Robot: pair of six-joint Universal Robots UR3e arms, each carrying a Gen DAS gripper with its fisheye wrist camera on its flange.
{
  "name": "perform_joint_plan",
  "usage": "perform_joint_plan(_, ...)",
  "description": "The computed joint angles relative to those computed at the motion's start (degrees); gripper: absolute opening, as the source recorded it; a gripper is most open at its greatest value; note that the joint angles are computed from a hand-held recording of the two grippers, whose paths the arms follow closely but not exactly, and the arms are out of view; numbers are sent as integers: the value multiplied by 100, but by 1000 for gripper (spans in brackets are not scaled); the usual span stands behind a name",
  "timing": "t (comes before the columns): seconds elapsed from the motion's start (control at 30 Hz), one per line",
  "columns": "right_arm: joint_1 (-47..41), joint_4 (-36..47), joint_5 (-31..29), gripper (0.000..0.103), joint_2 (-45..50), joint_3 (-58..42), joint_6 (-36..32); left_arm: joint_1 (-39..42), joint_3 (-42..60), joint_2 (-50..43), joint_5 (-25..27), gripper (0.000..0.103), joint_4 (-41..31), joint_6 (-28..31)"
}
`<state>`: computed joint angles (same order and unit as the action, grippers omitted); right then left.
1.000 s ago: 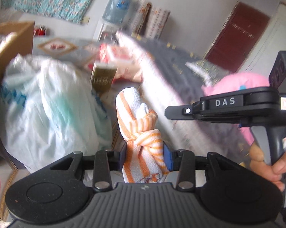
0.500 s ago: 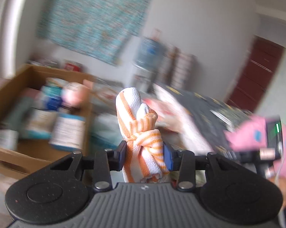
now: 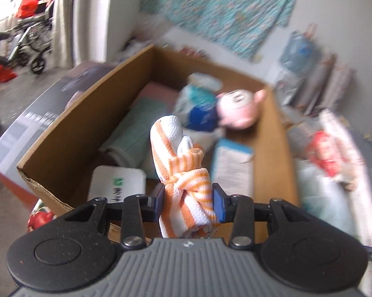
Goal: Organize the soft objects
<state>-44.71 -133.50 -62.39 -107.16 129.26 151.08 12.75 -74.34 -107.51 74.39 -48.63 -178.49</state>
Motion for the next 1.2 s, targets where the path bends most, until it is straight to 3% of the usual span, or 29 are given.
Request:
perform_joint_plan(0.2,116,-359,-103,82,388,-98,-7,-249,672,-646,614,41,-179,-41)
perform_joint_plan(0.37,191,-601,-296,84,657,-133,23,-310,983,-805,776,46,-660,123)
perform_joint_plan(0.7,-139,36,-42,84,475,-268,-176,-218,1049,-647,618,47,-910,140)
perform_joint_plan(0.83,-180,113,-1,84,448,-266,-204,-131,770,-375,556,59,-629,73)
perform_joint_plan(1.07,-26,-239,-106,84,527,-161,-172,53,401,0,157,59,-519,123)
perform_joint_plan(1.2,305,-639,-456,84,605,-56,-258,94,95,207,-83,59,-385,75)
